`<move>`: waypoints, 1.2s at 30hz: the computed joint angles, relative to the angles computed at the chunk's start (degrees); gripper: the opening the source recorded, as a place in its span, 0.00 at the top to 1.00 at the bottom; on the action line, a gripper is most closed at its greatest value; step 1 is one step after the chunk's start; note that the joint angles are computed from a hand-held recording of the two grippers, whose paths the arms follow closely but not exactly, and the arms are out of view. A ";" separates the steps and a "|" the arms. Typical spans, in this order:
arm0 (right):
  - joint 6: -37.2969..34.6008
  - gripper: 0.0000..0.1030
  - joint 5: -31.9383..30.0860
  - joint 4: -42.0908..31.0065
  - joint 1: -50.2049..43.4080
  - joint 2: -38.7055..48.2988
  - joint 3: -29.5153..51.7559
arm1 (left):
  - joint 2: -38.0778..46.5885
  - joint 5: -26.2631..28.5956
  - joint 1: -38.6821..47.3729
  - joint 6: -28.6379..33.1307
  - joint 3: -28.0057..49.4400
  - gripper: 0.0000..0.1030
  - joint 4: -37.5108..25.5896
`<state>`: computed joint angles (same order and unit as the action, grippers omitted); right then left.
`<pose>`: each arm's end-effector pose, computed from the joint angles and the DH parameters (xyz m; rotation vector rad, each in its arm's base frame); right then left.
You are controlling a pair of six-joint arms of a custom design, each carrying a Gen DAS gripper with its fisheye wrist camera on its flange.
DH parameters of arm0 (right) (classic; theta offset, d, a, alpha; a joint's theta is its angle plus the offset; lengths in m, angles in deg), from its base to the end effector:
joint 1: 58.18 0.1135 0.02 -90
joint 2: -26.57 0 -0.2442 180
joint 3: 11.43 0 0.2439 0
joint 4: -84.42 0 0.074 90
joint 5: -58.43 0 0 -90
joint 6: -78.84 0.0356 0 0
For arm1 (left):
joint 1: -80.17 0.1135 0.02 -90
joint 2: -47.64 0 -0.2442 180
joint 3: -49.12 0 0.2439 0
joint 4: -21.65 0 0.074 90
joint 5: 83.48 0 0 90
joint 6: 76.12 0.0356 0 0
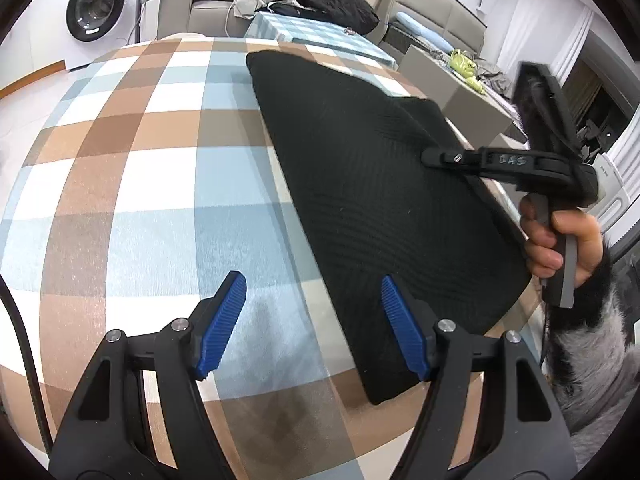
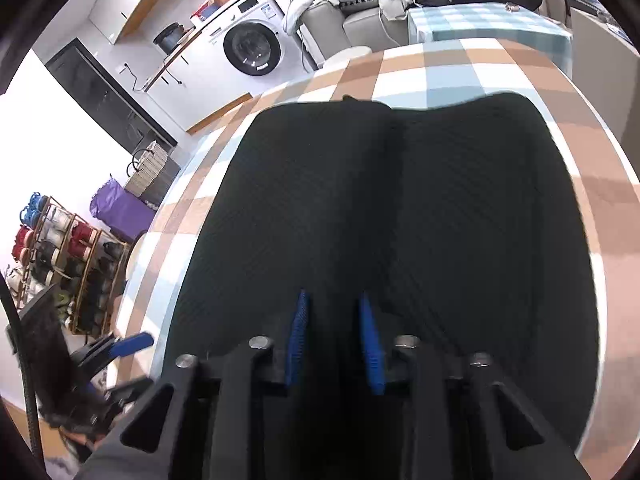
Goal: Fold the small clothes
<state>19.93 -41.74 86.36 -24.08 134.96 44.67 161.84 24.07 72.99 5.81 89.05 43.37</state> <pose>0.2580 0.1823 0.0683 -0.1496 2.5619 0.6904 0.2485 -0.0421 0.0158 0.1110 2.4913 -0.4930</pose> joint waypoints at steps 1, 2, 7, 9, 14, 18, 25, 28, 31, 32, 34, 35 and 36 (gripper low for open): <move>-0.59 0.92 2.21 1.20 1.12 -4.22 -2.42 | -0.57 0.24 0.02 -0.22 -0.06 0.34 -0.11; -1.23 0.92 4.82 1.08 2.46 -9.22 -4.80 | -1.04 0.57 -0.02 -0.39 -0.16 0.34 -0.29; -1.29 0.92 18.24 -11.72 6.19 -15.93 -3.90 | -0.81 1.14 -1.95 -0.79 1.22 0.34 -1.18; -0.96 0.91 18.41 -14.73 4.68 -8.41 0.22 | 0.84 0.74 -2.95 -1.12 2.78 0.34 -1.70; 0.39 0.78 14.38 -11.38 2.18 -6.42 -2.50 | 1.86 0.62 -4.27 -1.62 3.46 0.34 -2.39; 1.21 0.58 3.42 1.08 -0.05 -18.92 -19.11 | 2.17 2.64 -3.77 -0.50 3.13 0.34 -2.32; 3.28 0.58 6.25 0.30 10.49 -33.16 -32.66 | 3.37 2.60 -6.00 3.28 3.23 0.34 -3.89; 1.67 0.77 8.30 1.76 12.26 -31.02 -32.45 | 4.08 2.13 -6.06 3.42 3.45 0.34 -4.02; -0.35 0.94 12.86 -3.56 15.68 -35.05 -31.71 | 4.37 0.12 -6.44 4.10 4.05 0.34 -5.23; -1.79 0.94 14.49 -5.86 16.79 -41.02 -32.81 | 4.68 -0.53 -6.55 4.43 4.45 0.34 -5.69; -2.72 0.95 15.70 -12.12 16.84 -48.31 -32.96 | 4.50 -1.57 -7.02 5.12 4.34 0.34 -5.92; -3.48 0.95 15.37 -13.62 15.89 -49.44 -33.04 | 4.41 -2.03 -7.24 5.39 4.29 0.34 -6.07; -4.13 0.95 14.71 -13.35 14.56 -47.77 -32.62 | 4.40 -2.57 -7.49 5.54 4.23 0.34 -6.09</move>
